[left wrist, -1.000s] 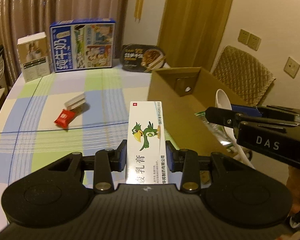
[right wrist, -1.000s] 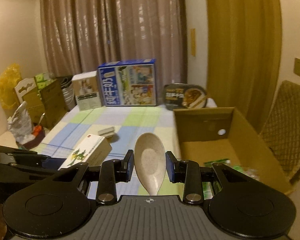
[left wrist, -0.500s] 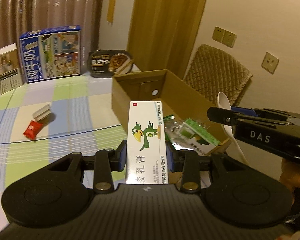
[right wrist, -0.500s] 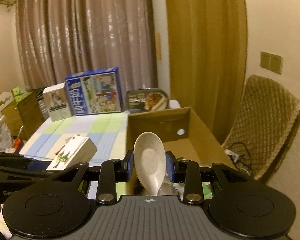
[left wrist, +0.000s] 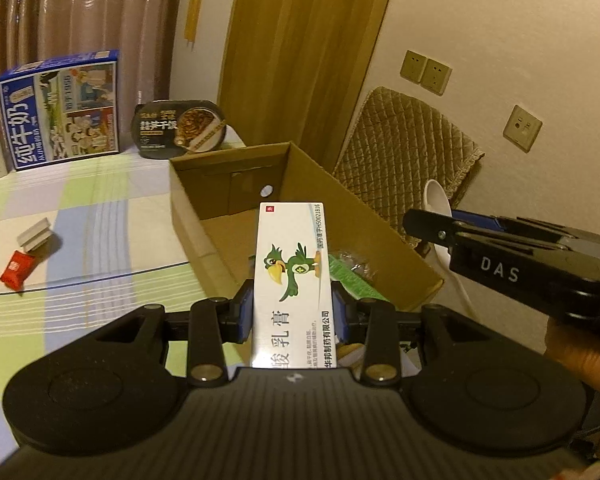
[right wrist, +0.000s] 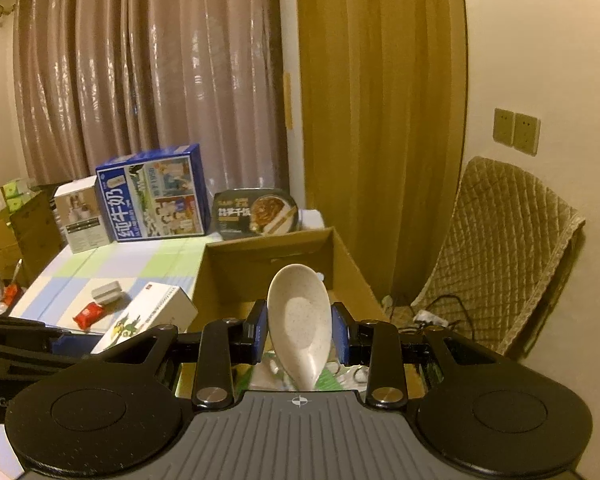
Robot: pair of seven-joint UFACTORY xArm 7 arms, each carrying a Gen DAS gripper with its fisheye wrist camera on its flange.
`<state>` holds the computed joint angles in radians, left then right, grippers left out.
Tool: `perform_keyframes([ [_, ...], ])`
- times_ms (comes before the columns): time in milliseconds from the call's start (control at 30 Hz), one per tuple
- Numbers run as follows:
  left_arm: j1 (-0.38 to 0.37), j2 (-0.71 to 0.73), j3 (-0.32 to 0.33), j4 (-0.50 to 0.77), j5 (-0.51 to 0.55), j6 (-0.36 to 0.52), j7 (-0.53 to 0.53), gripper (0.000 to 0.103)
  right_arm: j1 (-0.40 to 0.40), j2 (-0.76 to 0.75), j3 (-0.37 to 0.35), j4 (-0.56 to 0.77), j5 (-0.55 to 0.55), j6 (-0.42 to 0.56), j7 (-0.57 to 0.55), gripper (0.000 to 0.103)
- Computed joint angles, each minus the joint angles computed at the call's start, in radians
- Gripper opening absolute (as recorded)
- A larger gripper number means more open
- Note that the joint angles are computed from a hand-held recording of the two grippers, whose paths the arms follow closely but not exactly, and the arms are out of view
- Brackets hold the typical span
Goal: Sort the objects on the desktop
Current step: 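Lower the ointment box into the cardboard box and open the left gripper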
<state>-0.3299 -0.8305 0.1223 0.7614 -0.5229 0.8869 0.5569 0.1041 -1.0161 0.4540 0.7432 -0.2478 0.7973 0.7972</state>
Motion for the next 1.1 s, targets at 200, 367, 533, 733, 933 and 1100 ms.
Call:
perform_keyframes([
  [200, -0.017, 0.041, -0.03, 0.007, -0.015, -0.03, -0.02, 0.033, 0.002, 0.006, -0.033, -0.026, -0.009, -0.019, -0.034, 0.03],
  [367, -0.031, 0.075, -0.042, 0.013, -0.022, -0.051, -0.032, 0.033, -0.001, 0.022, -0.053, -0.041, -0.01, -0.042, -0.057, 0.03],
  [533, -0.037, 0.108, -0.046, 0.016, -0.028, -0.07, -0.033, 0.033, -0.011, 0.049, -0.064, -0.044, -0.016, -0.075, -0.075, 0.03],
  [733, -0.039, 0.148, -0.044, 0.031, -0.038, -0.087, -0.027, 0.033, -0.018, 0.092, -0.078, -0.04, -0.021, -0.115, -0.101, 0.03],
  [933, -0.036, 0.188, -0.047, 0.049, -0.054, -0.113, -0.027, 0.033, -0.028, 0.129, -0.1, -0.038, -0.021, -0.146, -0.121, 0.03],
  [1100, -0.037, 0.225, -0.051, 0.063, -0.071, -0.133, -0.027, 0.033, -0.034, 0.151, -0.117, -0.043, -0.017, -0.169, -0.131, 0.03],
])
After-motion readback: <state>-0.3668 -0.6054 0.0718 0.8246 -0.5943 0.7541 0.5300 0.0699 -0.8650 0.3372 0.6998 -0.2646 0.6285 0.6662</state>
